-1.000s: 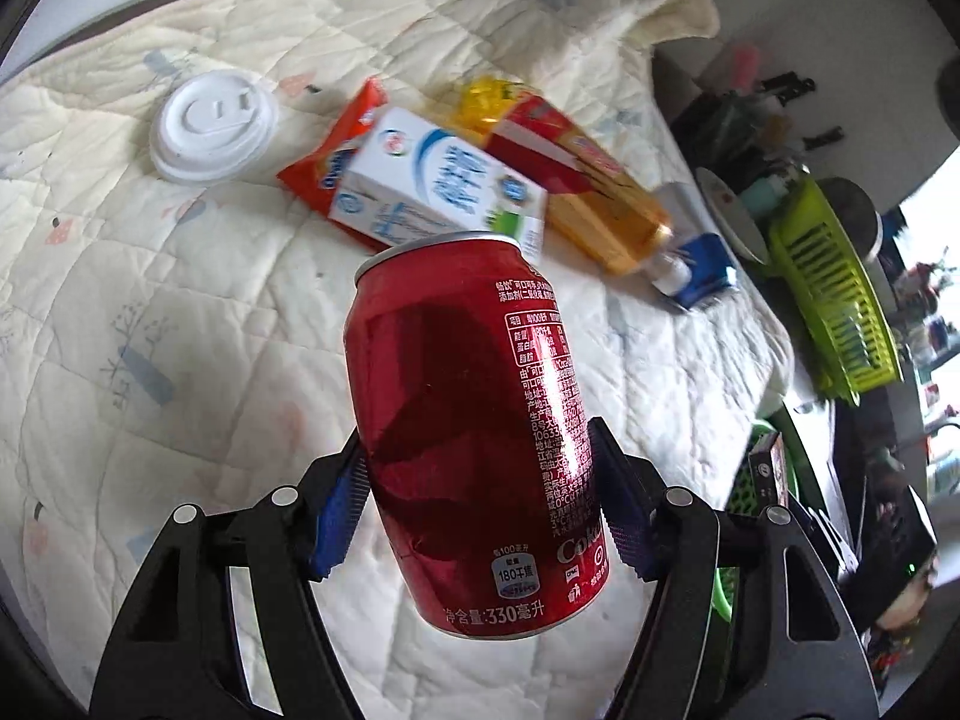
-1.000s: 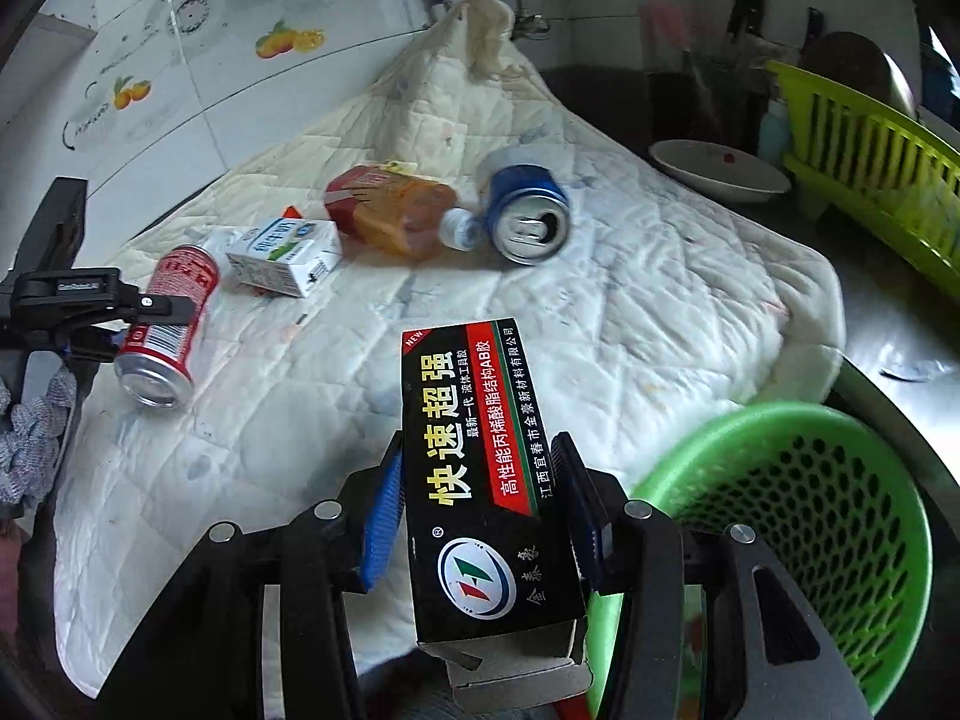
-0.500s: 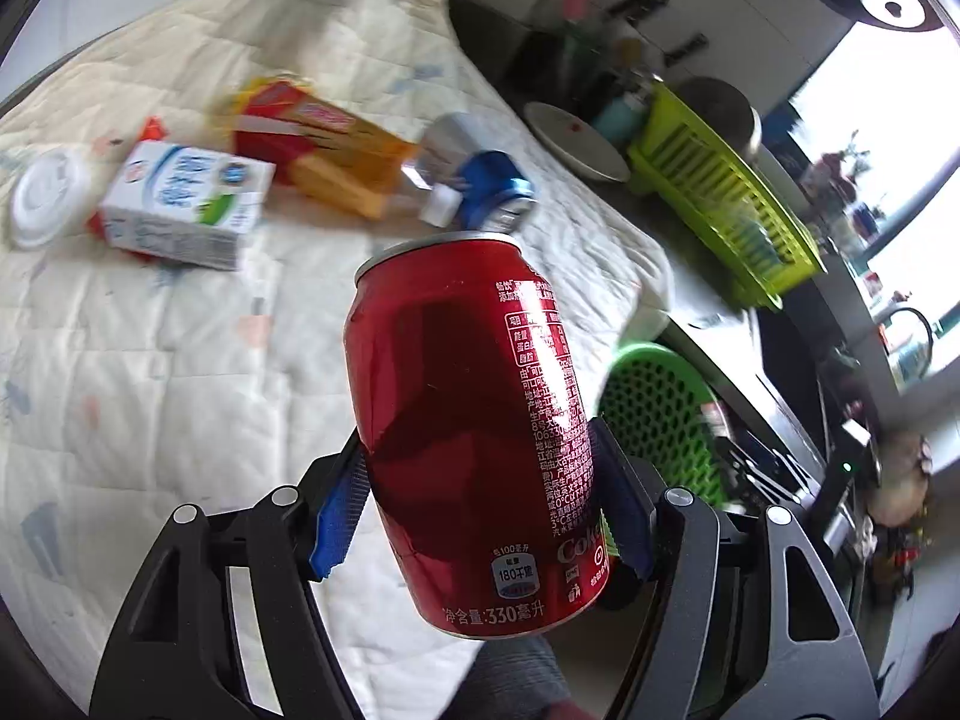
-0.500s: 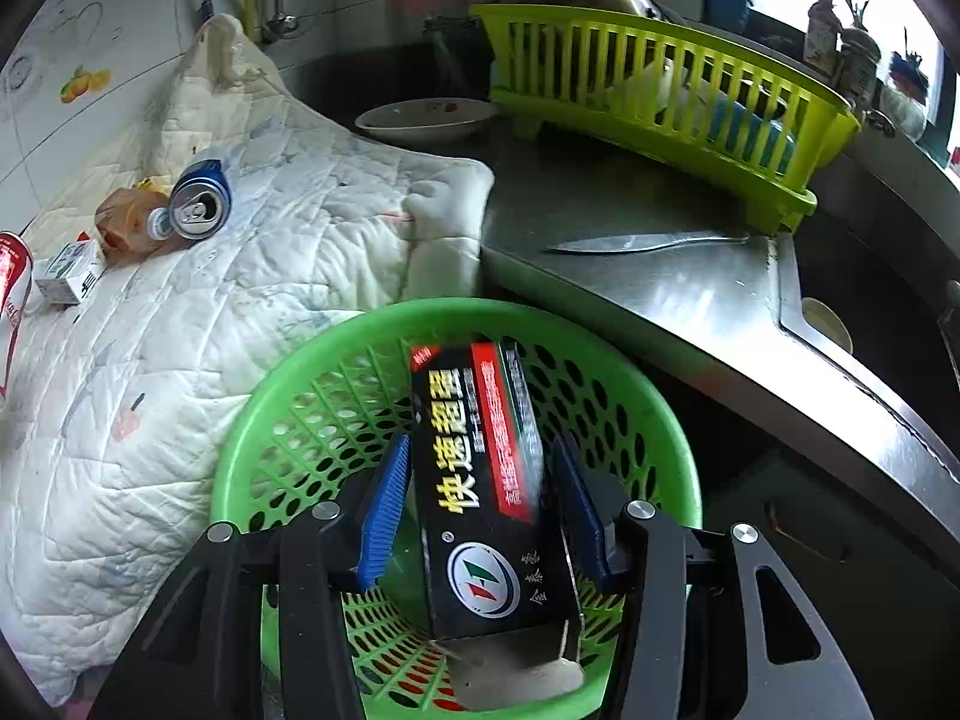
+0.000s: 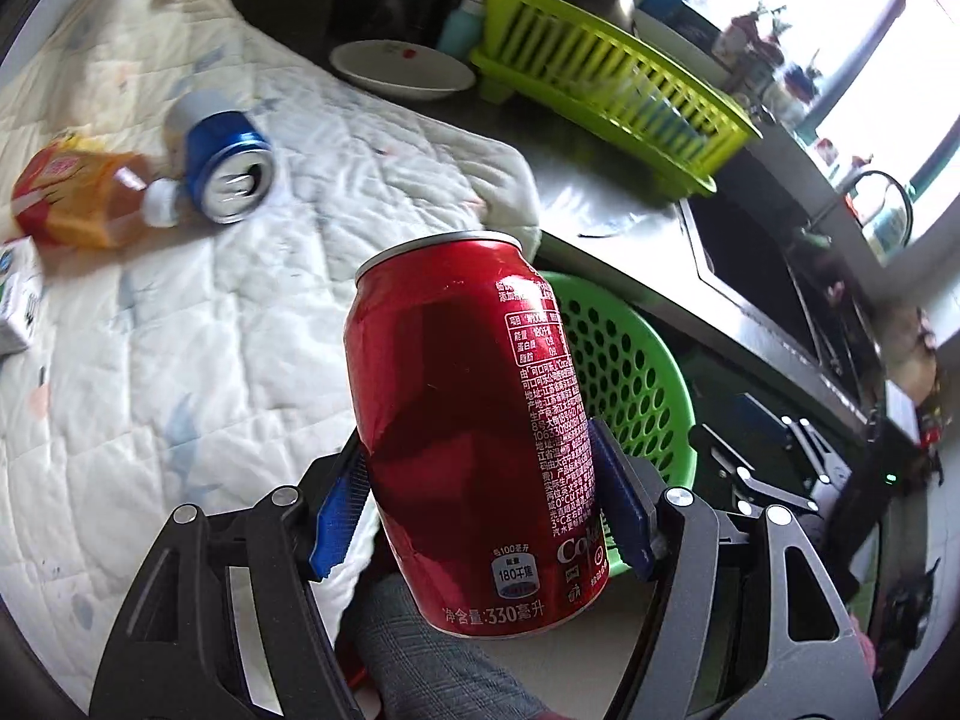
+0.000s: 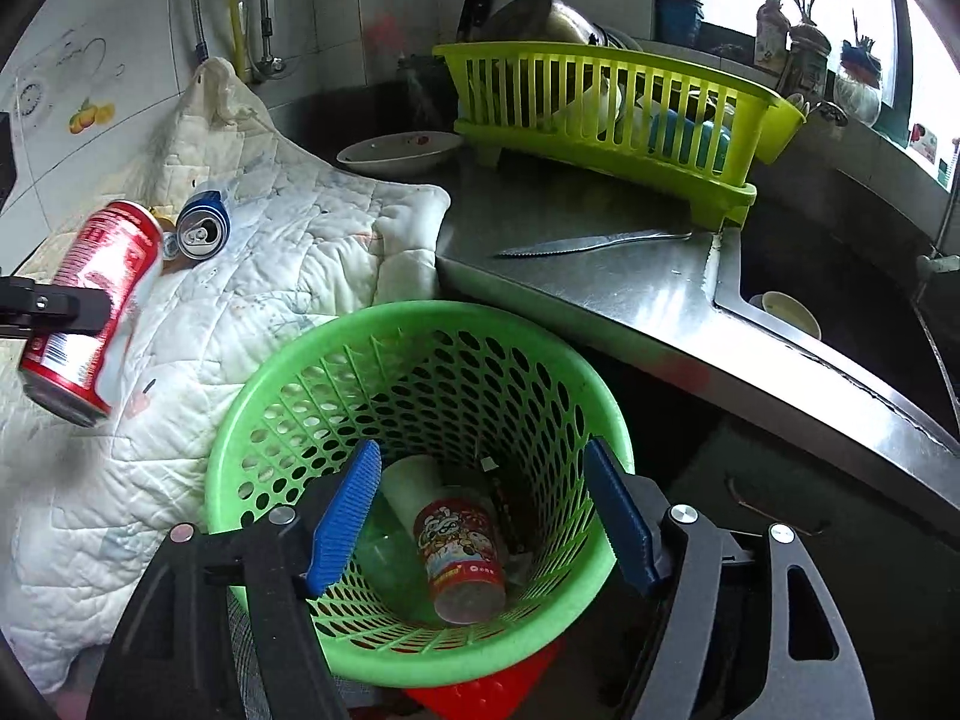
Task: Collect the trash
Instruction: 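Open the left gripper to drop the Coke can into the basket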
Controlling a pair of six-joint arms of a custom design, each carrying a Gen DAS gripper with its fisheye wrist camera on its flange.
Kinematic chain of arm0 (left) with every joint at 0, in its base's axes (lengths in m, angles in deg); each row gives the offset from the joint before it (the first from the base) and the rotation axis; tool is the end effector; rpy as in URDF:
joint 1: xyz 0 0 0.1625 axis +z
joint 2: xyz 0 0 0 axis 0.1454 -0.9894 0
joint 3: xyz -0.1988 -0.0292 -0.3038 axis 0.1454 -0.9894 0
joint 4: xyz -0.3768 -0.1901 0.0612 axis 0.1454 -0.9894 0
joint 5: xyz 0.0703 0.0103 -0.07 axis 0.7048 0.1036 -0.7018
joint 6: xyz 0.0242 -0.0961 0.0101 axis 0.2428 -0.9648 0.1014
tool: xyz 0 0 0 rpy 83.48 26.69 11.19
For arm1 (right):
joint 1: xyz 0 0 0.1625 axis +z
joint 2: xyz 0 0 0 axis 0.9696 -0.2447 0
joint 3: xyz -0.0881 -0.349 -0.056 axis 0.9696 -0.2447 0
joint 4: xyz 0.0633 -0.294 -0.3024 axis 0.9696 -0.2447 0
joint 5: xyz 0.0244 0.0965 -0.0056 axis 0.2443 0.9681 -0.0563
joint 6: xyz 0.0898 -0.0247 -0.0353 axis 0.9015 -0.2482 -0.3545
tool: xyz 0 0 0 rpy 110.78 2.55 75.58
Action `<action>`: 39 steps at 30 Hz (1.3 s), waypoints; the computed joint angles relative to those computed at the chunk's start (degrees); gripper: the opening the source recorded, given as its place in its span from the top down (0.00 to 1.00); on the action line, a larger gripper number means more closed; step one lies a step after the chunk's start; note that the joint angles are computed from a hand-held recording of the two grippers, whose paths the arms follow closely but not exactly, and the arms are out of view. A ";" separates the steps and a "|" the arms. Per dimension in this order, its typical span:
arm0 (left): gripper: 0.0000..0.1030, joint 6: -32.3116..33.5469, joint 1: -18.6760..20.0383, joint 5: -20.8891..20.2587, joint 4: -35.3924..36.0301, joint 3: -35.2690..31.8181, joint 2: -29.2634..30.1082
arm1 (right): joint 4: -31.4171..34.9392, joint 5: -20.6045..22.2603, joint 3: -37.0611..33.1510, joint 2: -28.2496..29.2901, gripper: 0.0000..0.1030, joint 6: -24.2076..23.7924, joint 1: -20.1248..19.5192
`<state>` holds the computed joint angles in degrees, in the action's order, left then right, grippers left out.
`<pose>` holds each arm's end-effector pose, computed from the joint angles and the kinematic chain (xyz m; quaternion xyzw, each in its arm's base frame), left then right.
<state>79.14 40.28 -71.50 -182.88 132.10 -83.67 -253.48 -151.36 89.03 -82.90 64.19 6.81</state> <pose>-0.3713 -0.6505 -0.0300 0.4100 0.9076 -0.0183 0.0884 0.0116 -0.4455 0.2522 -0.0799 -0.7874 0.4412 0.4230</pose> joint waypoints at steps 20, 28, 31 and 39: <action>0.28 6.92 -4.25 1.52 -3.61 0.26 6.20 | -3.44 5.59 6.38 -4.19 0.31 3.93 -1.54; 0.26 7.30 -3.64 1.72 -6.99 4.40 2.45 | -4.21 5.45 6.07 -3.19 0.30 3.47 -0.46; 0.26 7.35 -3.07 1.84 -7.68 6.21 0.40 | -4.78 5.26 5.46 -2.25 0.29 2.92 0.37; 0.26 5.79 -0.79 3.59 -9.41 9.92 -4.49 | -3.85 5.59 2.57 0.17 0.27 2.43 3.03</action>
